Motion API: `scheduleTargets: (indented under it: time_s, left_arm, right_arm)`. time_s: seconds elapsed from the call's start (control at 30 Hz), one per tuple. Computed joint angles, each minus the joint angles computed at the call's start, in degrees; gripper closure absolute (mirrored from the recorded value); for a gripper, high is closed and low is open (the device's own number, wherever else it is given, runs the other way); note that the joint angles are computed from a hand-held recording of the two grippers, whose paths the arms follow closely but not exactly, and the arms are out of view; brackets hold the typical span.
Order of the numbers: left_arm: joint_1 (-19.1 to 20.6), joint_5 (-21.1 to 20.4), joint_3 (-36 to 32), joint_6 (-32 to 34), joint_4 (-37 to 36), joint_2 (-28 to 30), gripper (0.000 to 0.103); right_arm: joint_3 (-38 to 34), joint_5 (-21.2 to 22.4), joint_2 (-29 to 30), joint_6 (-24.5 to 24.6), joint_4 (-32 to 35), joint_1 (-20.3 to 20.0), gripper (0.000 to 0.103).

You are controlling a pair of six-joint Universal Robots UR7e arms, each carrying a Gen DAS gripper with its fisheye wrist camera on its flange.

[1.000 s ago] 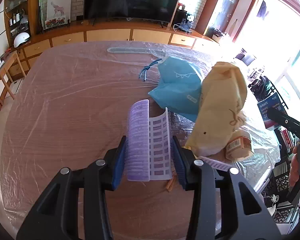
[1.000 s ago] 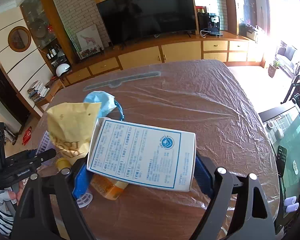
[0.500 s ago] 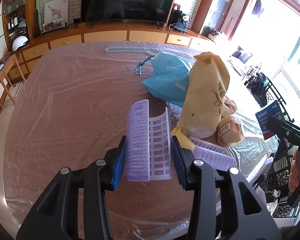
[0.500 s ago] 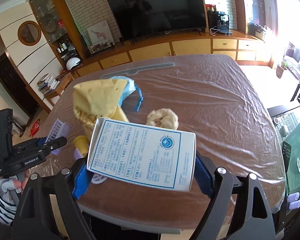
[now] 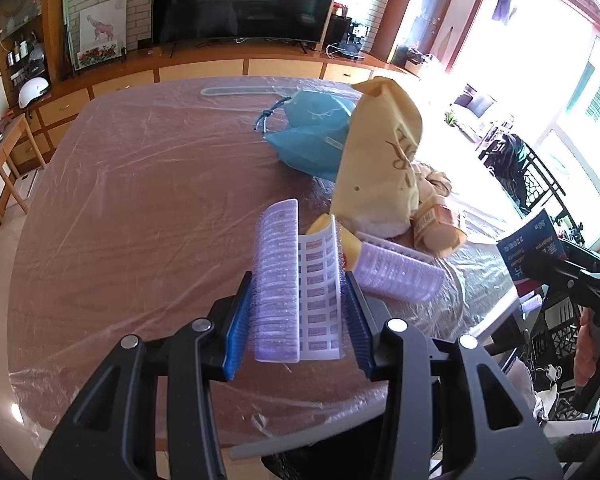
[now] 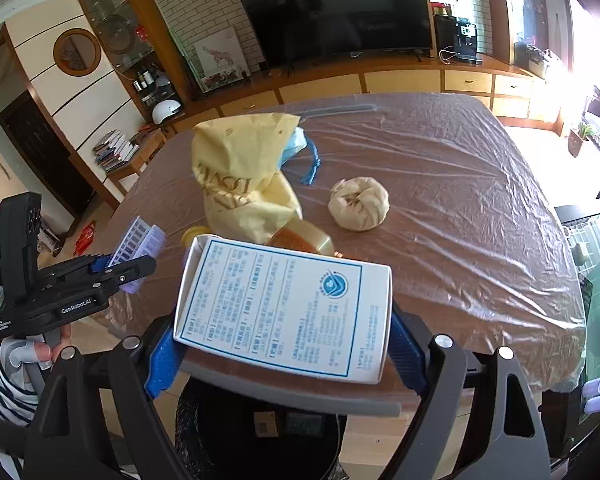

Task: Collect trash
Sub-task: 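Carry the purple roller and white box with both tools over the black bin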

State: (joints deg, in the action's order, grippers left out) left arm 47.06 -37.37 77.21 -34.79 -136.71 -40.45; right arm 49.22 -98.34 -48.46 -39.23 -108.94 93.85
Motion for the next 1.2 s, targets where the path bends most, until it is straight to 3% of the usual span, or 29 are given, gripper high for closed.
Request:
scheduleTargets:
  time_s: [1.2]
  left_arm:
    - [-3.9,-8.1,9.1,0.9,-2.4,-2.8,0.059]
  right_arm:
    - [13.4,-1.5,-8.4,-3.5,4.0,-1.1,0.019]
